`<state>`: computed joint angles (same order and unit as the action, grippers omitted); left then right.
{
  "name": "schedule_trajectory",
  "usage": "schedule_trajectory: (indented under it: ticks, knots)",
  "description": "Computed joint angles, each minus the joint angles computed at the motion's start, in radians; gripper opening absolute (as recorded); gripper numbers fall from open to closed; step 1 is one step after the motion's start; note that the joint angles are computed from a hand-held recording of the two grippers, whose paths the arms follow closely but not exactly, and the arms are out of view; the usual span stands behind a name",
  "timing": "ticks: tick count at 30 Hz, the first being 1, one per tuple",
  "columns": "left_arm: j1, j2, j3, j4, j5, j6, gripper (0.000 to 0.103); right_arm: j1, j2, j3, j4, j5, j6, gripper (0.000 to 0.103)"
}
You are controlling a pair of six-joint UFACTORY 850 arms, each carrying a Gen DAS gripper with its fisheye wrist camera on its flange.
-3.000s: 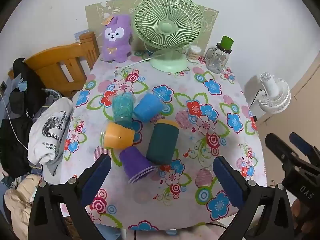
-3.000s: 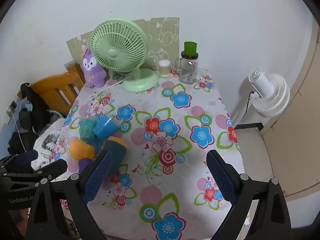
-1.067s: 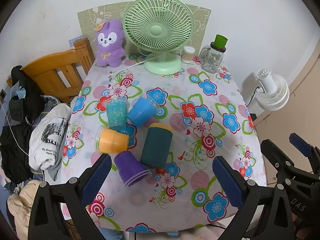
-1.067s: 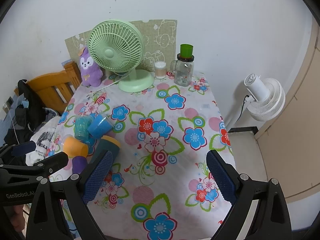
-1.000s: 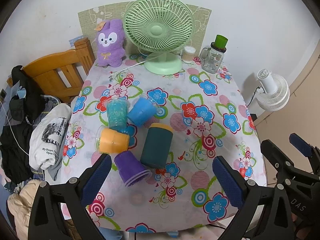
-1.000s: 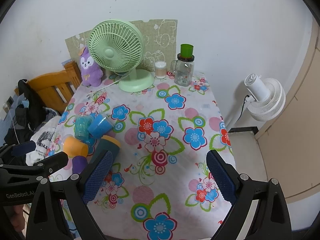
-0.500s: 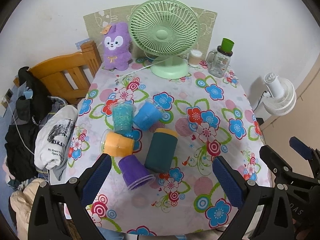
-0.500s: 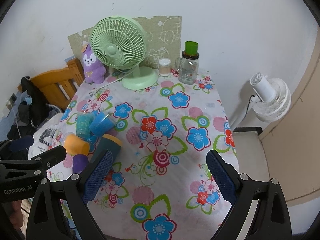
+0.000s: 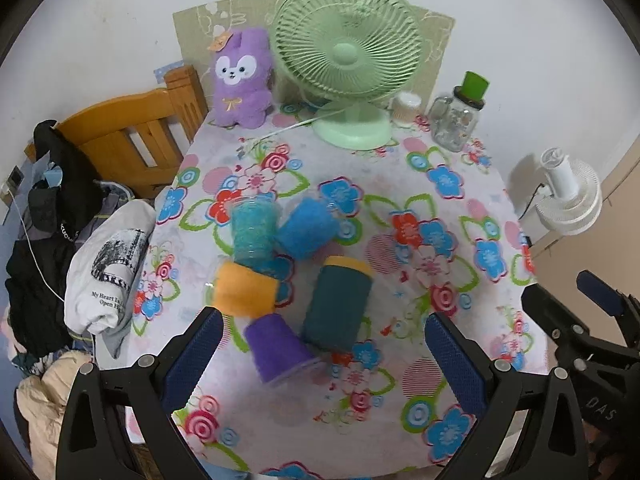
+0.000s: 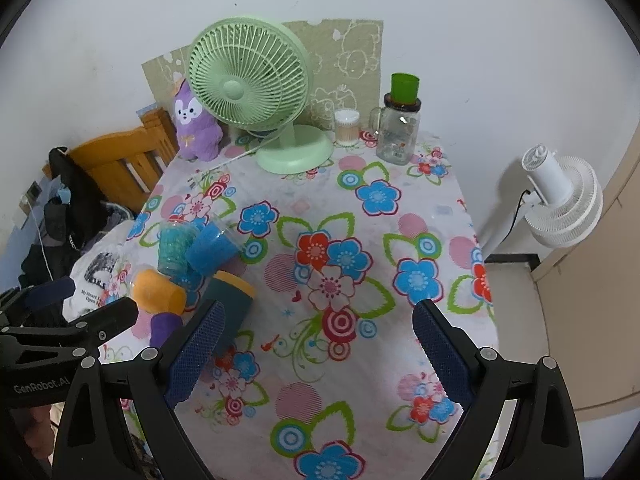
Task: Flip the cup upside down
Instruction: 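Move the left tool down to the sideways orange cup and grasp it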
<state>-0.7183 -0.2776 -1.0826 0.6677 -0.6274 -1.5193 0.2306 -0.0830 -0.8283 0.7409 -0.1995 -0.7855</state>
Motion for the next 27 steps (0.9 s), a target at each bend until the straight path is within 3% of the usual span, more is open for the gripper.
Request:
schedule_trajectory:
  ticks: [8, 17, 27]
  knots:
    - [0.081, -0.02, 0.062, -0.049, 0.075, 0.071, 0.102, 0.072, -0.109, -0.055, 0.166, -0.001, -0.067, 0.096]
    - [0.158, -0.1, 0.08, -0.127, 0.127, 0.201, 0.102, 0.144, -0.25, -0.125, 0.08, 0.033, 0.048, 0.096]
    - [0.211, -0.187, 0.061, -0.198, 0.149, 0.344, 0.102, 0.183, -0.37, -0.196, -0.132, 0.019, 0.301, 0.096]
